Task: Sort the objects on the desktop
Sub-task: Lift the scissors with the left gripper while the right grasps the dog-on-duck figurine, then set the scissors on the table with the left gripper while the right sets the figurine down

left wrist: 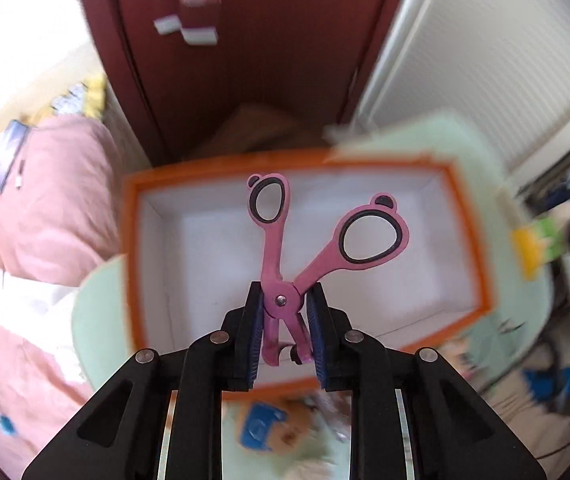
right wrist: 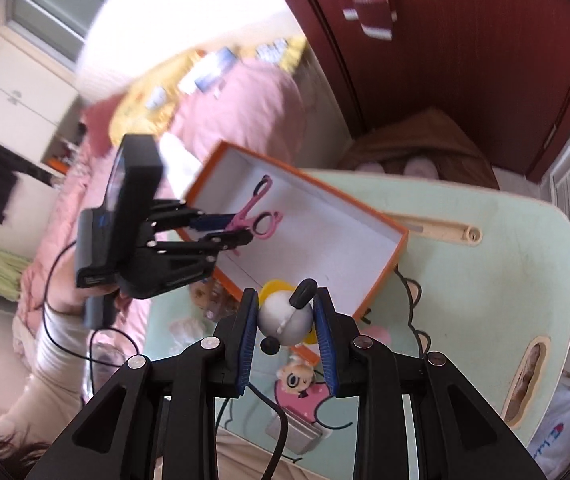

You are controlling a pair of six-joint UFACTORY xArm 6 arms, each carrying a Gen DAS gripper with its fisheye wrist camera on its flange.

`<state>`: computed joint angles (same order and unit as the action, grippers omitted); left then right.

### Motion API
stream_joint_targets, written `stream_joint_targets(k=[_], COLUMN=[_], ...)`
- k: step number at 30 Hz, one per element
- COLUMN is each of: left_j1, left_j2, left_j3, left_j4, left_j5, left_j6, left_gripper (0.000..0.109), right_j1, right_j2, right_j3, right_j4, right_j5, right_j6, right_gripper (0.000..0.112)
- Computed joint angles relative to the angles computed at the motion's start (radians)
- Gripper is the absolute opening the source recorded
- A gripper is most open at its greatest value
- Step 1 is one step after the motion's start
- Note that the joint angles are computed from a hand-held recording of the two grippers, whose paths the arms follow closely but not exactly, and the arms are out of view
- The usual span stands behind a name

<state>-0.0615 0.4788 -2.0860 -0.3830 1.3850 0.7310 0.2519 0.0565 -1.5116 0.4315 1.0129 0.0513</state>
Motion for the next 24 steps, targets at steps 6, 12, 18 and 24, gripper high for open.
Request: stream_joint_targets(k=[6,12,18,24], left_j1=[0.112,0.147,0.123,0.038], left_j2=[-0.212,-0.384,-0.487,-0.550], left_j3=[0.197,0.530,0.756,0.874], left_j4=[-0.206,-0.219,-0.245,-0.153], left_j5=[0.078,0.088,0.050,-0.068], left_j6=[0.086,0.133,0.166,0.147], left_gripper=[0.023,0.023,0.023,0.023], right_j1=[0.022,0.061,0.088,0.121], right_j2=[-0.182,-0.324,-0.346,-0.328], right_j3=[0.212,0.482,0.647,0.655], right_j4=[0.076,0.139,0.156,0.036], right_j5=[-0.128,-0.216,-0.339,-0.391], right_j6=[-0.085,-0.049,0.069,0.161], right_gripper=[0.027,0.027,0.027,0.031])
